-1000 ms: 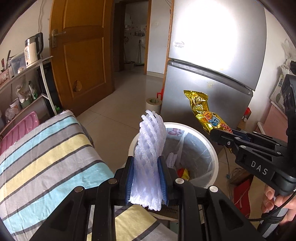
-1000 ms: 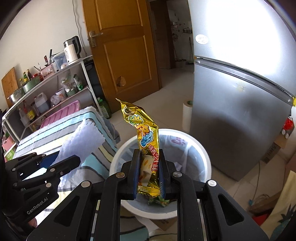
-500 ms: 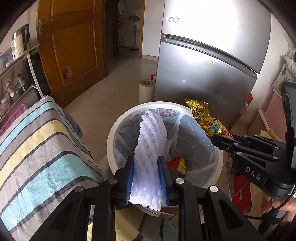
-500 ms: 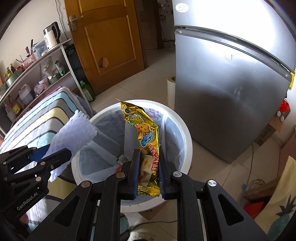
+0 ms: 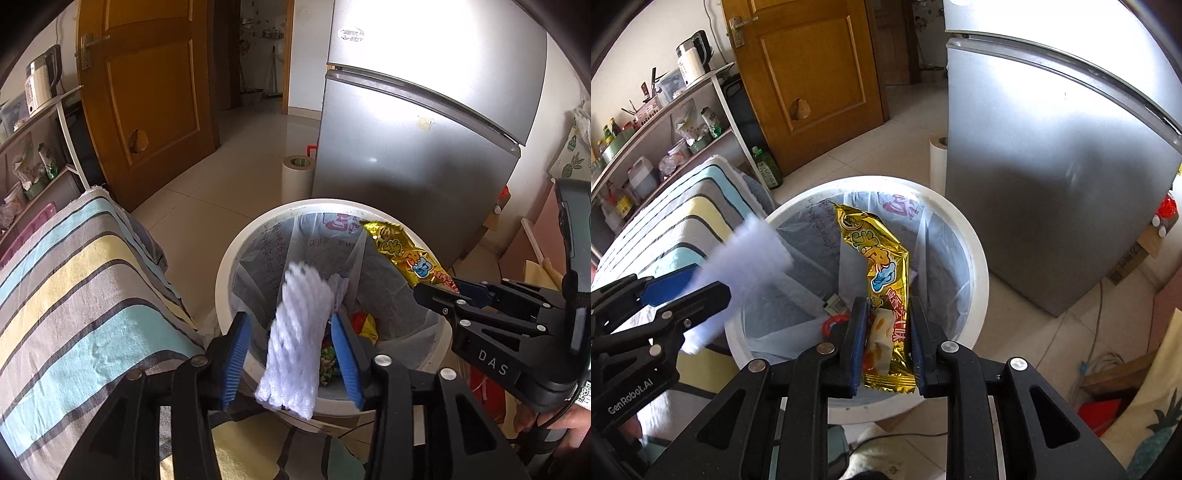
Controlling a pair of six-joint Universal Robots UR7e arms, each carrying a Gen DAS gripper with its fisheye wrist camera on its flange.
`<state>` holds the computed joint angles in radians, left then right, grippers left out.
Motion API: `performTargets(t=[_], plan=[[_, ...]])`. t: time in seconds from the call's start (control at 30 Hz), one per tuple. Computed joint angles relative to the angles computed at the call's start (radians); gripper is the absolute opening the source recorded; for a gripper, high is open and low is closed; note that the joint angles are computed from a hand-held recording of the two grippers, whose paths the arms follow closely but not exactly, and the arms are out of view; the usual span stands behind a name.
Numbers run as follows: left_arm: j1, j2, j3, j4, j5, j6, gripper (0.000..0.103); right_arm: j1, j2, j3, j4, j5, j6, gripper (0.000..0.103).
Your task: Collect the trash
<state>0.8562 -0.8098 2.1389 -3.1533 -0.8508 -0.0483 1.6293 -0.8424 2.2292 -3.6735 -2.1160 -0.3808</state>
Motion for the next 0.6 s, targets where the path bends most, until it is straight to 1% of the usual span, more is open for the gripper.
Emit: performTargets(t=[0.07,0.13,0.2,0.4,0.43,0.53,0.6], plan=[[-0.001,-0.001,0.001,-0.001,-0.001,-0.005,0.048,0.002,0.005,-0.003,-0.004,-0.01,0.002,0.032],[-0.005,-0.002,0.006,-0.017,-0.001,-0.002,0.049,0.004,0.004,-0.001,-0.006,-0.011,0.005,0.036],[-0.007,-0.004,0.007,-0.017,0.0,0.0,0.05,0.005,0.005,0.001,-0.015,-0.014,0.003,0.037],[-0.015,-0.014,0.025,-0.039,0.003,-0.008,0.051,0.007,-0.002,0.016,-0.039,-0.013,0.008,0.038],[-0.018,-0.014,0.032,-0.051,0.008,-0.009,0.051,0.008,-0.002,0.018,-0.044,-0.014,0.009,0.039],[-0.026,-0.024,0.044,-0.061,0.008,-0.015,0.051,0.01,-0.005,0.029,-0.061,-0.01,0.014,0.05],[-0.033,-0.028,0.055,-0.073,0.015,-0.018,0.051,0.011,-0.008,0.037,-0.068,-0.006,0.018,0.05]])
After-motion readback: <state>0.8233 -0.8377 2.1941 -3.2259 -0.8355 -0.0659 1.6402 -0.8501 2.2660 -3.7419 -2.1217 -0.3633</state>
